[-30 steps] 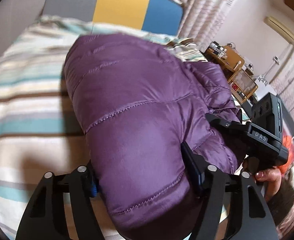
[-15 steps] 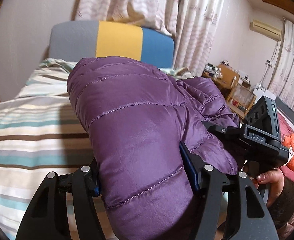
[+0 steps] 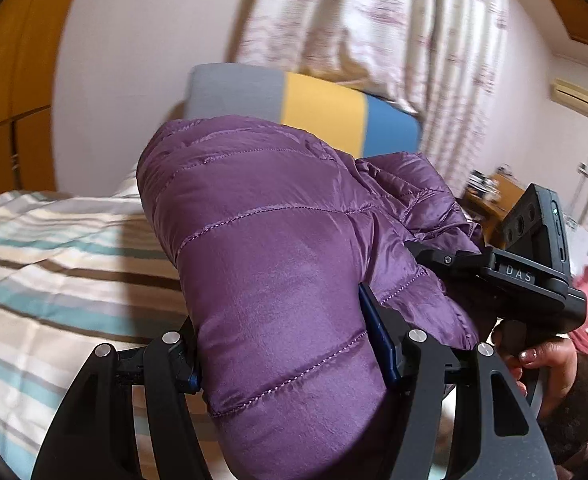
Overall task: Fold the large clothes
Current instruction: 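Lift the held end with both grippers and fold the jacket in half, then open both grippers and release the folded jacket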
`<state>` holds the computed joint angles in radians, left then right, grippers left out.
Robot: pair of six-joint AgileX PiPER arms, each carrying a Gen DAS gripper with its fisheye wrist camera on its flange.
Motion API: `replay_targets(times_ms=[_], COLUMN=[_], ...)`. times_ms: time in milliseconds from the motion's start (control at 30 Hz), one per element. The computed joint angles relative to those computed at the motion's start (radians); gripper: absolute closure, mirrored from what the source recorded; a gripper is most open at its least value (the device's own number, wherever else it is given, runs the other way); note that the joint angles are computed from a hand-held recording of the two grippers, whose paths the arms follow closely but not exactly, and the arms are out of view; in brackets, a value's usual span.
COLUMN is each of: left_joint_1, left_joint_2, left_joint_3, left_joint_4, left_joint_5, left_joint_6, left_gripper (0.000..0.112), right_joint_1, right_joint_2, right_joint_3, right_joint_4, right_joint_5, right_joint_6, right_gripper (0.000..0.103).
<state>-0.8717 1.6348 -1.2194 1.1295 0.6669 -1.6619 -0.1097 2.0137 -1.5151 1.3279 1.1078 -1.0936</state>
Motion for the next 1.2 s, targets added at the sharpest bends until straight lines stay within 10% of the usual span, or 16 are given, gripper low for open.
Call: replay_targets(times_ms=[400, 633, 1000, 1200], left_joint_1=[0.24, 0.124, 0.067, 0.095], left_joint_2=[-0.081, -0.139, -0.079, -0.083], left_joint_3=[0.343, 0.327, 0.22, 0.293], left_joint_4=[0.15, 0.053, -0.148, -0.126], left_joint_5=[-0.217, -0.024, 0.257, 0.201], left_joint_6=[-0.371, -0.334, -0.038, -0.104], left_gripper=[0.043, 0.033, 0.029, 0.026], right_joint_1=[0.309, 0.266, 0.336, 0.36], right_joint_2=[0.232, 0.082, -0.067, -0.008], right_joint_3=[-0.294, -0.054, 0.149, 0.144], right_joint_4=[-0.307, -0.157, -0.387, -0.37], right_joint_5=[-0.312, -0.36, -0.505, -0.564], right_joint_6=[0.205, 0.066, 0.212, 0.122], right_gripper=[0.043, 0.02, 0.046, 0.039])
